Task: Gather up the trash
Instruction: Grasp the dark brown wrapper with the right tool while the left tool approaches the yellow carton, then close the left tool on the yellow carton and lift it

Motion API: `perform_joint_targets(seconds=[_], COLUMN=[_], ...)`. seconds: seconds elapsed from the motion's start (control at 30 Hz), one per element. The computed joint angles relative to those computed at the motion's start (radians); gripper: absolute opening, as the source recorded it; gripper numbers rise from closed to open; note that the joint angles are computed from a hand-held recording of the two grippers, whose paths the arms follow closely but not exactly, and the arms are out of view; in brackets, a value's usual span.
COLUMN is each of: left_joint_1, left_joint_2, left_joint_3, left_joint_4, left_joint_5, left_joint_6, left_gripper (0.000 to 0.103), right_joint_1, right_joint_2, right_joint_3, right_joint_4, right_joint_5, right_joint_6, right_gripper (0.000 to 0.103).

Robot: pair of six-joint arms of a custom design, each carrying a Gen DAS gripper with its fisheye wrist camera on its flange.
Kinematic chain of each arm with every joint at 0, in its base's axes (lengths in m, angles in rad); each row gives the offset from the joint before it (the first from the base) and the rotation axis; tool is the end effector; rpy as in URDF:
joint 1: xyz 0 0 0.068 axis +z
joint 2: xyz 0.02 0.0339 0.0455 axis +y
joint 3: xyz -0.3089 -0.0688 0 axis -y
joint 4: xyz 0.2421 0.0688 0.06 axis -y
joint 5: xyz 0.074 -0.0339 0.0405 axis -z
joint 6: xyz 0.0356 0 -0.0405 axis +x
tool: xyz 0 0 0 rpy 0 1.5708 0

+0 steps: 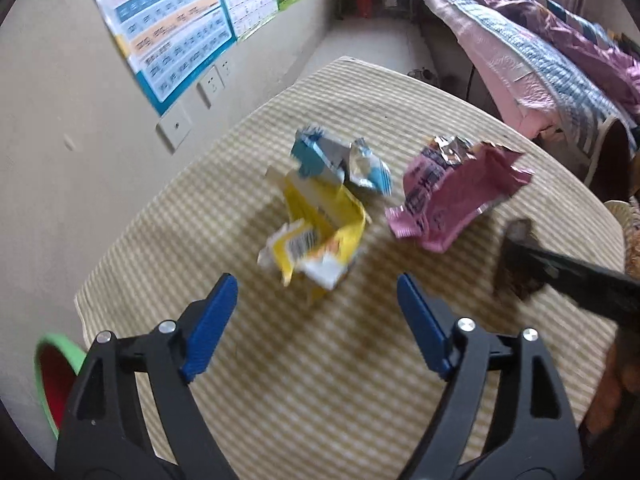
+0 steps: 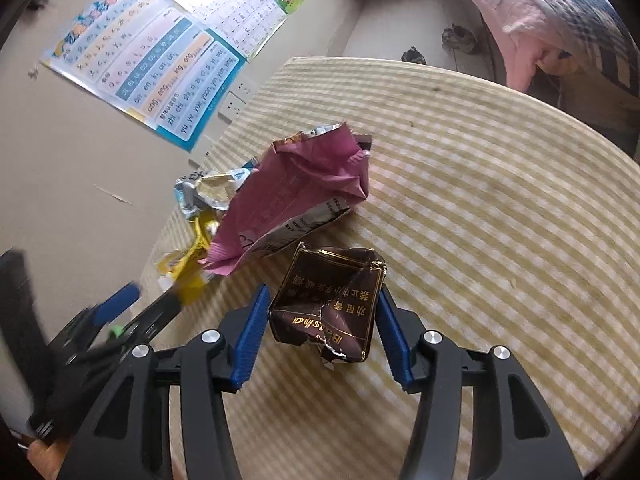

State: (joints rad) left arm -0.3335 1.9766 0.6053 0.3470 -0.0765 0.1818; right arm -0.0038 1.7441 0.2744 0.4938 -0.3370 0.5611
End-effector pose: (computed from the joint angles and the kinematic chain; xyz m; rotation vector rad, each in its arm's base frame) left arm 0.2897 -0.0975 0.0784 0.6333 2.5124 0.0438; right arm 0.2177 0.0109 0.0939 0.5917 2.5232 0.6415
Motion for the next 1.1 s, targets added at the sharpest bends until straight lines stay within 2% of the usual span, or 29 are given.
perform_joint_targets(seconds=[0.2,0.37,0.47,0.57,0.8,1.1], left_joint_1=[-0.026,-0.017,-0.012,-0.003,-0.019,-0.006], left_joint_2=[0.127,0.184,0.205,0.202,0.163,0.126], left_joint_3=[0.131,0.174,0.181,0.164,0.113,0.1], left_joint_4=[-0.041,-0.062,-0.058,-0.035,0.015,-0.012], left_joint_5=[-0.063,-0.057,-0.075,-0.059,-0.079,-0.046], left_joint_6=[-0.013,-0.043,-0.055,-0.064,-0.04,-0.046], left_gripper=[0.079,0.078,0.067,0.066,0.052,0.042], right_joint_1=[-0.024,-0.015,-0.022,-0.016,-0.003,-0.011], right_joint_2=[-0.166,-0.202,-0.196,-0.186,-0.166,-0.162], right_joint_3=[-0.015,-0.013,-0.011,-0.007,0.004,-0.001], right_joint_4=[-0.125,-0.155,-0.16,-0.155,-0.15,-0.141], right_joint_5=[-0.045,-0.041,-0.054,-0.047,-0.036,-0.04], right_joint_6=[-0.024,-0.034,-0.028,-0.019,-0.017,-0.019], right_gripper=[0.052,0.052,0.052,0.052,0.052,0.052])
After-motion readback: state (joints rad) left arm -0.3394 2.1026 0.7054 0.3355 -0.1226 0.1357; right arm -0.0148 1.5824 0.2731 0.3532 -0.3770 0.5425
